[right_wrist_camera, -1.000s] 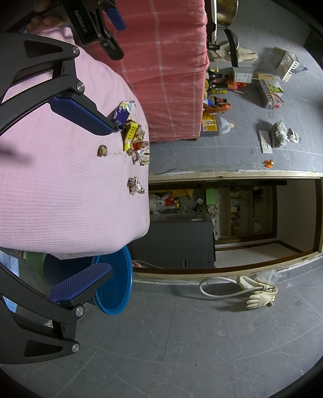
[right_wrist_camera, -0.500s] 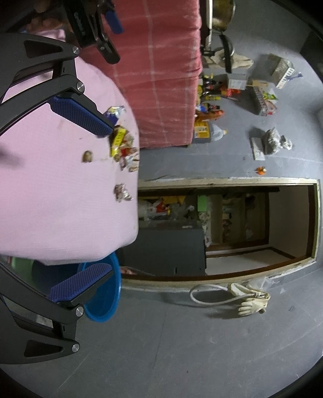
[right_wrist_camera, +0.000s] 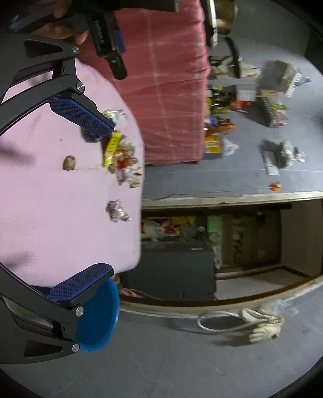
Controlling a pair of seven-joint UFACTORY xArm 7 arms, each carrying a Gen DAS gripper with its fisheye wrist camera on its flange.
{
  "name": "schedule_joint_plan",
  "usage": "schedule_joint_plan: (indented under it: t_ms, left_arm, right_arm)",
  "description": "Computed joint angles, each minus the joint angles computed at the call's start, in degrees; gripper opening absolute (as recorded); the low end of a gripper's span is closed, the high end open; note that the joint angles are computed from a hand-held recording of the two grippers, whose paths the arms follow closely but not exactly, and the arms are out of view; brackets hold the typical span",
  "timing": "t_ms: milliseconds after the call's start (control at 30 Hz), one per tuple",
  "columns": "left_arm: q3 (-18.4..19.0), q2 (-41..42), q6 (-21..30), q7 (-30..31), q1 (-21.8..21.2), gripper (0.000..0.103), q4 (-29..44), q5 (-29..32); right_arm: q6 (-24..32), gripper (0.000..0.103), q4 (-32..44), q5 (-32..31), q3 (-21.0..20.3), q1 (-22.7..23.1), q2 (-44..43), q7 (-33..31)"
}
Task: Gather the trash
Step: 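Grasp the blue wrapper with the left tool while the right tool grasps the brown stone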
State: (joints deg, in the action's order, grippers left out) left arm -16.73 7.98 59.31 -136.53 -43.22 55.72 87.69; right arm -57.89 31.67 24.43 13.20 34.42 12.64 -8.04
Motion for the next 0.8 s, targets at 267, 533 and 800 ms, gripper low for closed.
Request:
schedule_joint_plan:
  t_ms: [267,533,800]
  left_arm:
    - [2.6,1.4,-16.7,1.0,4.8,0.075,1.7,0.9]
    - [5.4,3.1,-33.9,-1.0,9.2,0.053,2.8,1.3]
    - [5.6,2.7,-37.8,-3.1,10.4,0.052,3.2,1.6]
  right_arm:
    - [17.3,0.084,3.3,-11.4,-0.9,-4.1,-0.9,3.9]
    - [35.2,0.050,9.7,-34.9,3.0,-14.7,1.2,18.9]
    - [41.8,0.025,13.6,-44.2,5.7,-19.2,3.2,23.8]
